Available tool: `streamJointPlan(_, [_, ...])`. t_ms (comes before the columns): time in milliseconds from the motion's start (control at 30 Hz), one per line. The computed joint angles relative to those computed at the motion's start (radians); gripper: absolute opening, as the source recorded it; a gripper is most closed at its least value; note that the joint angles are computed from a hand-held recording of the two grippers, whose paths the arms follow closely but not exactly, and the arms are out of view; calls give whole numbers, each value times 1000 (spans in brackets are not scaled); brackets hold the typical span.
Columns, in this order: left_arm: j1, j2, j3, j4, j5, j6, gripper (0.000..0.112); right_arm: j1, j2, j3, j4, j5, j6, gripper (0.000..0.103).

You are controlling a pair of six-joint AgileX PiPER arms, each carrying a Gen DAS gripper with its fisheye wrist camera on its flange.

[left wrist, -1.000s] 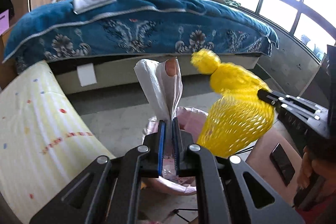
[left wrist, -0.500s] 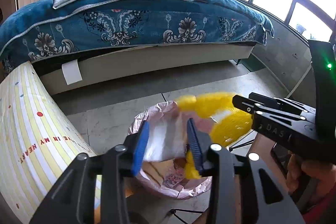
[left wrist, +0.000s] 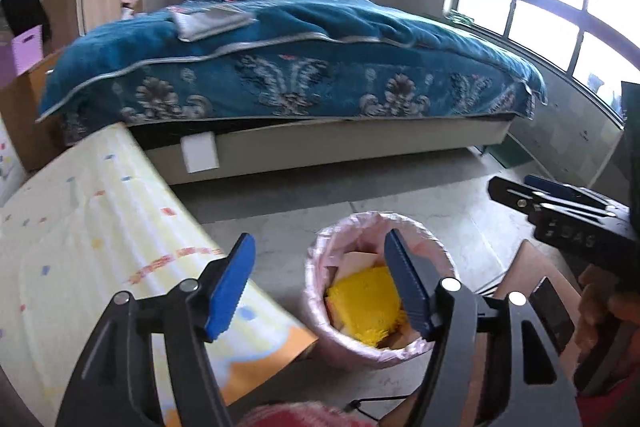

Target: Collect trash

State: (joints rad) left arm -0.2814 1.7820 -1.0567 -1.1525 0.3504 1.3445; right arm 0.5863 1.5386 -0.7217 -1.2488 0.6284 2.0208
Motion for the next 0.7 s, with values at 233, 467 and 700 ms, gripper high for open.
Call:
streamJointPlan(233, [150,-135,94,27,4,-2,87,149,10,-125,119,90,-132,89])
streamJointPlan(467, [322,-282,187,176,-59,-87,97,183,18,-261,299,-9,-392,91])
streamJointPlan(700, [567,-337,171,318,19,-198,97,288,117,-492,407,25,-603,95])
